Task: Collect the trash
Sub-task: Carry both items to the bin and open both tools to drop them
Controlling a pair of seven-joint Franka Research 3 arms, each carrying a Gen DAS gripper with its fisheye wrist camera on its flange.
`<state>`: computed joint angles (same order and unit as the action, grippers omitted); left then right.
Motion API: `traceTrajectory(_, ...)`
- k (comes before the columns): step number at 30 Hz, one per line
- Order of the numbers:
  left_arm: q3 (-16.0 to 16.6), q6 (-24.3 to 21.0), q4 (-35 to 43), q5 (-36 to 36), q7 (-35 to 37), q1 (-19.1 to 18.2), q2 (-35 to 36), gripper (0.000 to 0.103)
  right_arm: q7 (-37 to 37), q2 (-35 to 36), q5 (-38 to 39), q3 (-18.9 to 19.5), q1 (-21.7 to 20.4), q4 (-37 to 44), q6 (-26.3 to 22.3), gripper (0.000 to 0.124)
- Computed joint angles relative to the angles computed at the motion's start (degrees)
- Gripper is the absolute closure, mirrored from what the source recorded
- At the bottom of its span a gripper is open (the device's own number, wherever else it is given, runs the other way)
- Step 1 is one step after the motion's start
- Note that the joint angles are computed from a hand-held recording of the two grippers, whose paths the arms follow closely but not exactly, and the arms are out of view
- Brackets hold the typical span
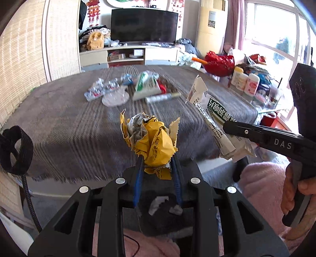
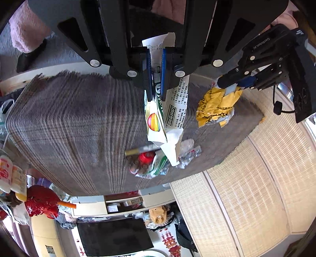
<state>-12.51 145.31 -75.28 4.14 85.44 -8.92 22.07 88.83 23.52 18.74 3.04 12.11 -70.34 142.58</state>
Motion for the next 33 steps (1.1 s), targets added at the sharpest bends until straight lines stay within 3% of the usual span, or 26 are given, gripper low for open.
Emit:
traceTrajectory(12, -0.79, -2.96, -5.95, -3.00, 0.01, 0.14, -0.79, 0.076, 1.11, -1.78, 1.70, 0.17, 0.34, -8.73, -1.52, 0.114)
traceTrajectory(25, -1.21, -11.70, 2.84, -2.52, 0.24, -1.33, 8.72, 0.076, 7.76, 1.83, -1.72, -1.05, 0.72, -7.82, -3.66, 0.114)
traceTrajectory(33, -0.89, -13.64, 6.05, -2.33, 0.83, -1.77, 11.36, 0.073, 8.28, 2.78, -1.40, -0.66, 0.51, -6.86, -3.62, 0.113)
